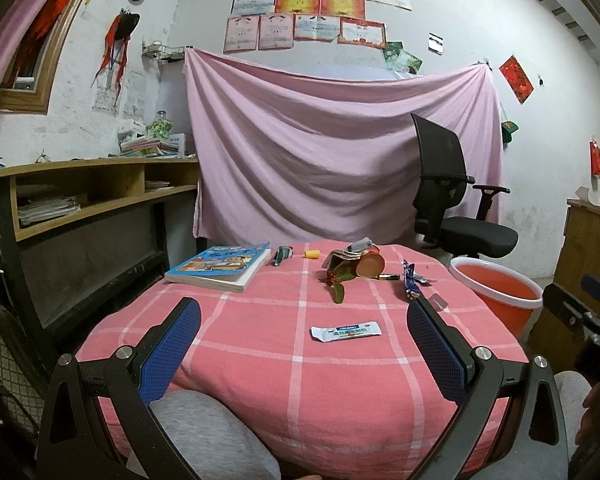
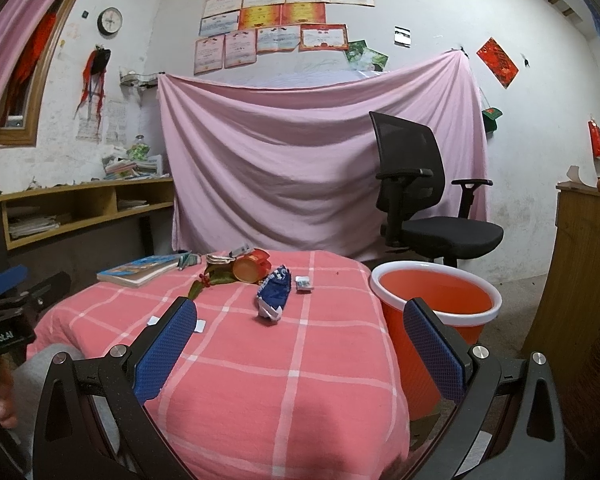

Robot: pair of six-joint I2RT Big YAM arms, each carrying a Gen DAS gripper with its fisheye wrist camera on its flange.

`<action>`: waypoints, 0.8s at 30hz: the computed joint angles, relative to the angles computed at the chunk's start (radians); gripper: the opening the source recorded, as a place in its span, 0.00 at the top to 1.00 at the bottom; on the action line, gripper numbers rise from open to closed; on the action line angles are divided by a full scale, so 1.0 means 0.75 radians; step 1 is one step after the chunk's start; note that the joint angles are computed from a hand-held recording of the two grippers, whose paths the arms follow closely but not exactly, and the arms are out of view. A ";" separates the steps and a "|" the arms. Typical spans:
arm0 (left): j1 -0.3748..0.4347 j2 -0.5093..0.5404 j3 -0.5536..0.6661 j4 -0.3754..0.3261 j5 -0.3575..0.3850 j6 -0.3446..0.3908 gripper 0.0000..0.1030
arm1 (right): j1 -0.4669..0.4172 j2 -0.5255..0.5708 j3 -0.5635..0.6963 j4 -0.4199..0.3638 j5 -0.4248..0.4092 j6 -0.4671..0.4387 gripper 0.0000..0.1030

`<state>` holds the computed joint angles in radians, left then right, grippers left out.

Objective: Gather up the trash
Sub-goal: 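Grasp the white sachet with the left tool while the right tool grasps the blue wrapper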

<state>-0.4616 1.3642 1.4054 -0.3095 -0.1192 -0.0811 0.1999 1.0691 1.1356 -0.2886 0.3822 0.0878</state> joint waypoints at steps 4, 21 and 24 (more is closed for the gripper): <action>0.011 0.054 0.055 -0.033 -0.038 -0.024 0.02 | -0.040 0.025 0.023 0.021 -0.035 -0.009 0.00; -0.004 0.412 0.461 -0.489 -0.037 -0.082 0.03 | -0.193 0.266 0.256 -0.188 -0.239 -0.058 0.00; 0.003 0.452 0.508 -0.526 -0.009 0.019 0.03 | -0.208 0.306 0.298 -0.270 -0.270 -0.055 0.00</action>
<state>-0.4592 1.7030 1.7861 -0.7038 -0.1261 -0.0665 0.0438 1.2988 1.3592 -0.4911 0.1795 0.0467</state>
